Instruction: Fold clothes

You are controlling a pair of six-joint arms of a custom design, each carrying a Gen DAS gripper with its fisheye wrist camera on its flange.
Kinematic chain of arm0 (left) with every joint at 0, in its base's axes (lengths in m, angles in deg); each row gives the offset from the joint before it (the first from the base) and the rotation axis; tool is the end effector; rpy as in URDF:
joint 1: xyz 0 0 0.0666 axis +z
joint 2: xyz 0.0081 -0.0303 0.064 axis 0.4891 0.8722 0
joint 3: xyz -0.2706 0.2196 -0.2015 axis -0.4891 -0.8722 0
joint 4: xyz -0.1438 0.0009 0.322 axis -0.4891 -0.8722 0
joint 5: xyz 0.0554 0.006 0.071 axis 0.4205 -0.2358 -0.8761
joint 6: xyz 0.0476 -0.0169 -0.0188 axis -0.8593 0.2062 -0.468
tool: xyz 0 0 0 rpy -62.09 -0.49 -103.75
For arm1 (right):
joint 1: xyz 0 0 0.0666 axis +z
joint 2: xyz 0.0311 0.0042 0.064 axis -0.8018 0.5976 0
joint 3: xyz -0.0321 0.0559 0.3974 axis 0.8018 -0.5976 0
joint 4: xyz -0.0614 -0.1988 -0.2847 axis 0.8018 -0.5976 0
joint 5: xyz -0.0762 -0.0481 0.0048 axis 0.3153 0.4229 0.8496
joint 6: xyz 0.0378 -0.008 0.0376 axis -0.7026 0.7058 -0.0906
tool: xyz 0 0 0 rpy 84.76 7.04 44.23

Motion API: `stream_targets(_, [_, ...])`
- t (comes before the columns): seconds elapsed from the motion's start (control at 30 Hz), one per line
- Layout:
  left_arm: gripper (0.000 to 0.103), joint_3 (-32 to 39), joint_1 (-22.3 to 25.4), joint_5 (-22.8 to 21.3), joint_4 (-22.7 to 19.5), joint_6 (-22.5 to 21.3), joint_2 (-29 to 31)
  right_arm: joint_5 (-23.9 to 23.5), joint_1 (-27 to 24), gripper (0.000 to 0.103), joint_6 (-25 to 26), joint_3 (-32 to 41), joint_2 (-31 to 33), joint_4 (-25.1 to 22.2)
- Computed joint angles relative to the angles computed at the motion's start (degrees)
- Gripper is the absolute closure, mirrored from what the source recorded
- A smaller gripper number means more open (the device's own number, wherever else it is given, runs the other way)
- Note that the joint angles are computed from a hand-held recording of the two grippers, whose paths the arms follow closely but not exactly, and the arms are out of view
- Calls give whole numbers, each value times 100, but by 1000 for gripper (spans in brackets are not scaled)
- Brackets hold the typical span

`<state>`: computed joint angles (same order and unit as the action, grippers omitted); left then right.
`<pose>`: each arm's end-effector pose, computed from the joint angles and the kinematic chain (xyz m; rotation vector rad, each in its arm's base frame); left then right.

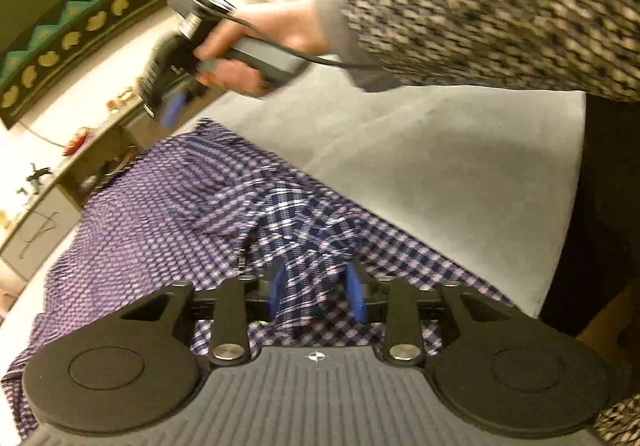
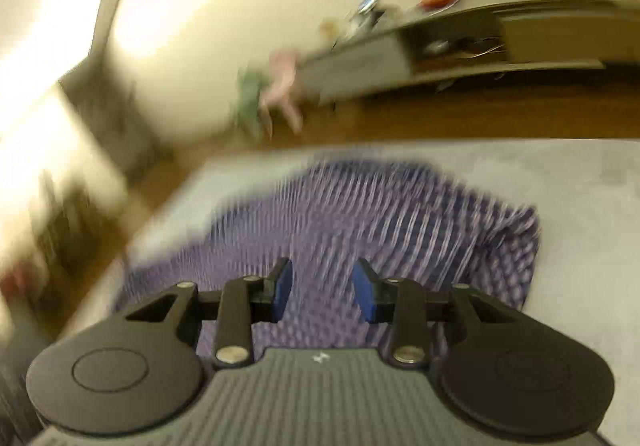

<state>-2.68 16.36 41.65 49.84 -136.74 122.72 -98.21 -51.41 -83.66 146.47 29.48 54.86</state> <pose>0.4305 -0.1163 0.3676 1.4323 1.7740 -0.2115 0.6643 0.0325 0.3490 0.1523 2.2797 0.5415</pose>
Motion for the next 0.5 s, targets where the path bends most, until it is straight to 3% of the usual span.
stream_targets(0.03, [47,53,32,55,-183,55,11,326,95,69,246,142,87,-438])
stream_targets(0.1, [46,174,98,186,-601,159,48,1113,248,70,425,379,266,-1103])
stream_targets(0.17, [46,299,165,319,-1020,252,92,1719,281,80,115,163,209,-1001])
stream_targets(0.27, [43,305,330,530,-1276,354,-5,1754,238,76,-522,-277,-206,-601])
stream_targets(0.37, [37,406,560,761,-1395,612,-48,1474,312,68,-671,-501,-594,-393])
stream_targets(0.5, [37,552,1003,1132,-1562,1027,-79,1241,660,68,-238,-503,-857,-942])
